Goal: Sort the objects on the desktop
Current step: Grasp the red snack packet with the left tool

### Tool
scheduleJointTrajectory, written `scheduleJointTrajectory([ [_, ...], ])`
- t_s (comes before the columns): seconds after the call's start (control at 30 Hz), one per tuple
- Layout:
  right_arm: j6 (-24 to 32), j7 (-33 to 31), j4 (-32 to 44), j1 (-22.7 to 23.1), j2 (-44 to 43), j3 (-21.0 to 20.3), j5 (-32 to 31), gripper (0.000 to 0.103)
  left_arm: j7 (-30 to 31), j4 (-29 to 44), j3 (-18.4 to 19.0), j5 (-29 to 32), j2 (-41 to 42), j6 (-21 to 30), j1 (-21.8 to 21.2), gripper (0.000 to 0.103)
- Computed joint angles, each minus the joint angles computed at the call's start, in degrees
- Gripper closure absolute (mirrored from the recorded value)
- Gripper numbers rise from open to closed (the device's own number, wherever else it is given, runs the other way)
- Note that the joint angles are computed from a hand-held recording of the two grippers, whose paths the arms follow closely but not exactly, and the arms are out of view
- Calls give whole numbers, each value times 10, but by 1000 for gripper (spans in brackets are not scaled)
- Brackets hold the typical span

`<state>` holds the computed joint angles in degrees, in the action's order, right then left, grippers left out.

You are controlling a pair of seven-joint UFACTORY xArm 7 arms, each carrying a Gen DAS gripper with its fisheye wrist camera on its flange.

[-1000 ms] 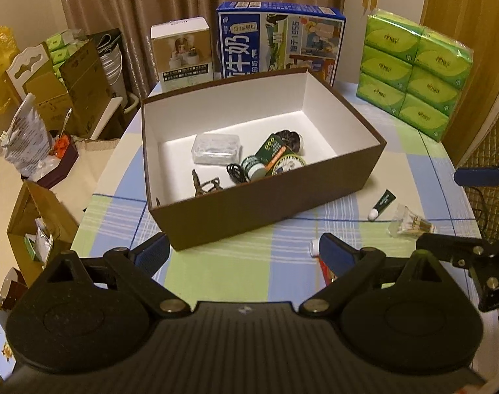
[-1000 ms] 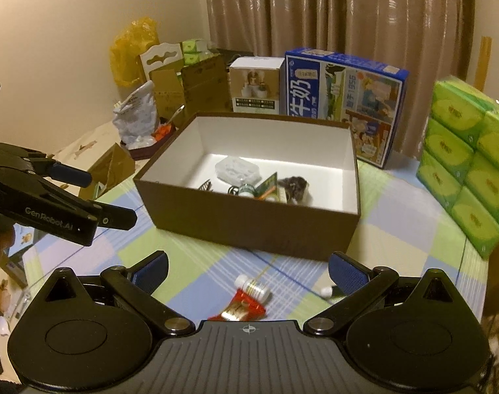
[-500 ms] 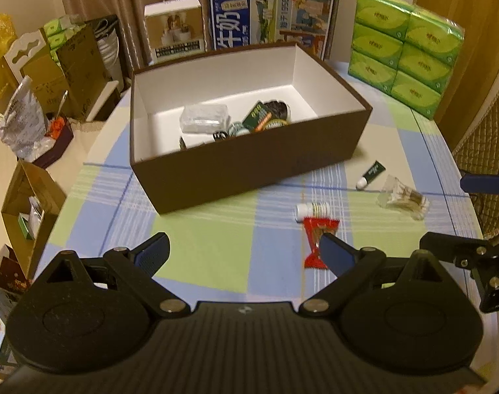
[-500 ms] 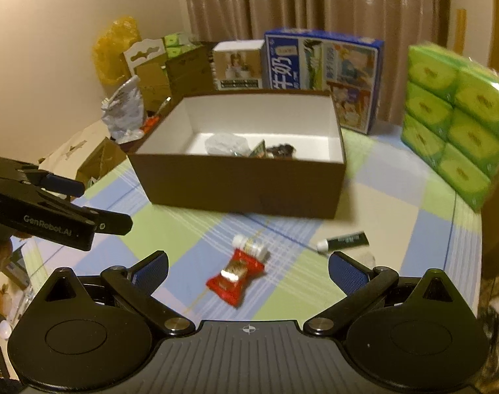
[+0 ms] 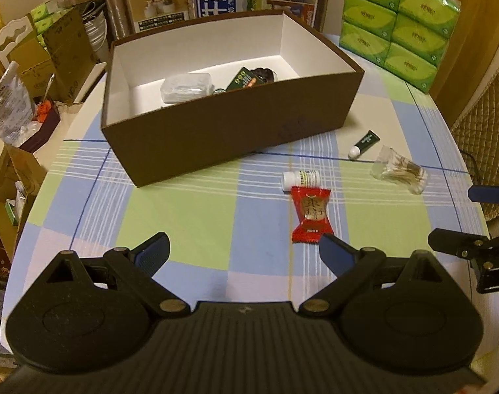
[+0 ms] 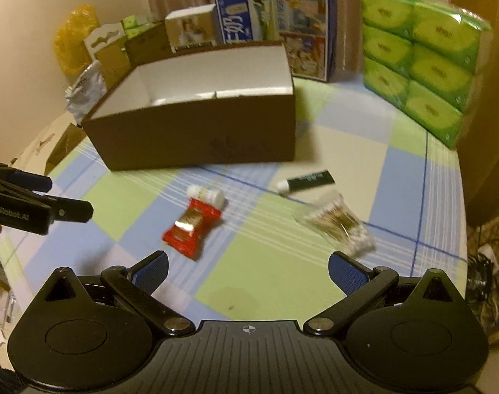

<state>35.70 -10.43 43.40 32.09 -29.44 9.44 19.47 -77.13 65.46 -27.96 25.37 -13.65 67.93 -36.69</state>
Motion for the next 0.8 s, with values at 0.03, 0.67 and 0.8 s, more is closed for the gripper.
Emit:
scheduleJointTrajectory([
  [0.03,-1,0,-4,-1,-1,-1,0,2,3,-3,2,-2,1,-6,0,7],
  [0.67,-1,23,-28,-39,43,-7,-19,2,51,-3,48,-11,96,-120,-17,9],
  [0.8,-1,28,-28,-47,54,-9,-24,2,54,-1,62,0,121,-155,-20,12],
])
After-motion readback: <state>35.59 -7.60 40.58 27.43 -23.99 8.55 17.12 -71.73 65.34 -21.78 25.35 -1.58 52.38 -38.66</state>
